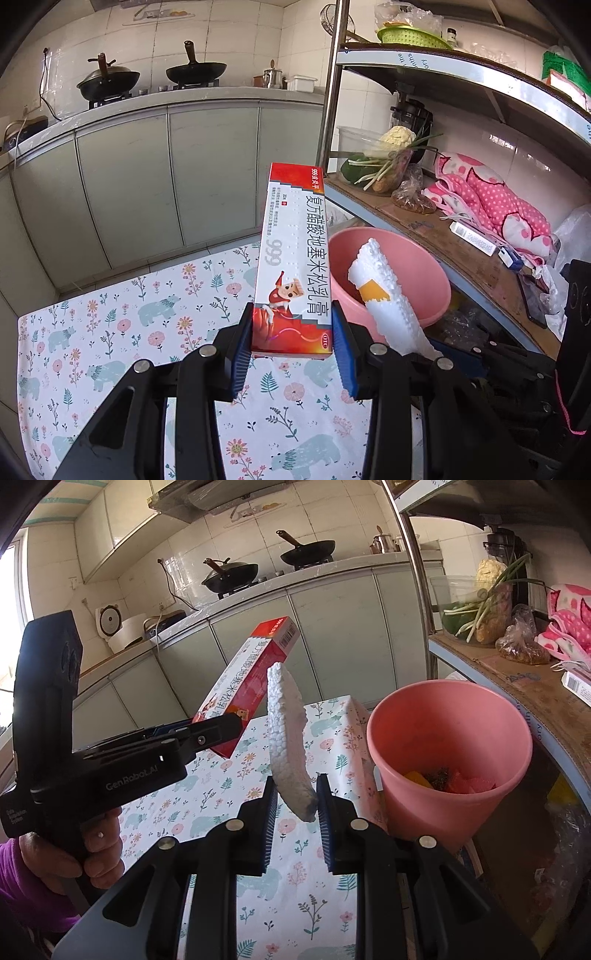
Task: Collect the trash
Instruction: 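Lift the medicine box and foam strip and carry both toward the pink bucket, then open both tools over the pink bucket to drop the box and foam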
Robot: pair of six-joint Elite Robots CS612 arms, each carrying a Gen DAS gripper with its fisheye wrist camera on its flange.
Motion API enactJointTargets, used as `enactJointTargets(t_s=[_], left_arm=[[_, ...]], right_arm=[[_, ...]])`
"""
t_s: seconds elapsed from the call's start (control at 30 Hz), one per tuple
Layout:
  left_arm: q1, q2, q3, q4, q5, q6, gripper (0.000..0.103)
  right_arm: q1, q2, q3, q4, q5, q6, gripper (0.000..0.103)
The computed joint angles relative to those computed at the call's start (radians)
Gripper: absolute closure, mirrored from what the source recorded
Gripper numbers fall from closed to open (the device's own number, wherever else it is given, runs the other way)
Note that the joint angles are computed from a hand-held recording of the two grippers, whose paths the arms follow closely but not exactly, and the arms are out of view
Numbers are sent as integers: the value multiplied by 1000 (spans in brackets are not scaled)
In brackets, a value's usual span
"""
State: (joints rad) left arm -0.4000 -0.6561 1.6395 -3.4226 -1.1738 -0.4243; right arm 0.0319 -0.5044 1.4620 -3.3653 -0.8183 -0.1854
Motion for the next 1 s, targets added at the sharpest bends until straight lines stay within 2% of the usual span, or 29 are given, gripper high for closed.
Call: enactJointTargets(t_s=[0.33, 0.57, 0.67, 0.83, 1.0], left_arm=[[-4, 43, -83, -10, -62, 63, 64], [1, 96, -185, 17, -120, 79, 64], [4, 124, -238, 45, -143, 79, 64], [15, 172, -325, 136, -204, 52, 64], [23, 212, -395, 220, -234, 41, 64]], right_arm=[[-24, 37, -74, -57, -86, 121, 81], [-29, 83, -158, -35, -153, 197, 81], [-26, 102, -194, -5, -178, 204, 81], [-22, 129, -244, 50, -206, 207, 81], [-20, 152, -282, 88, -235, 215, 81]])
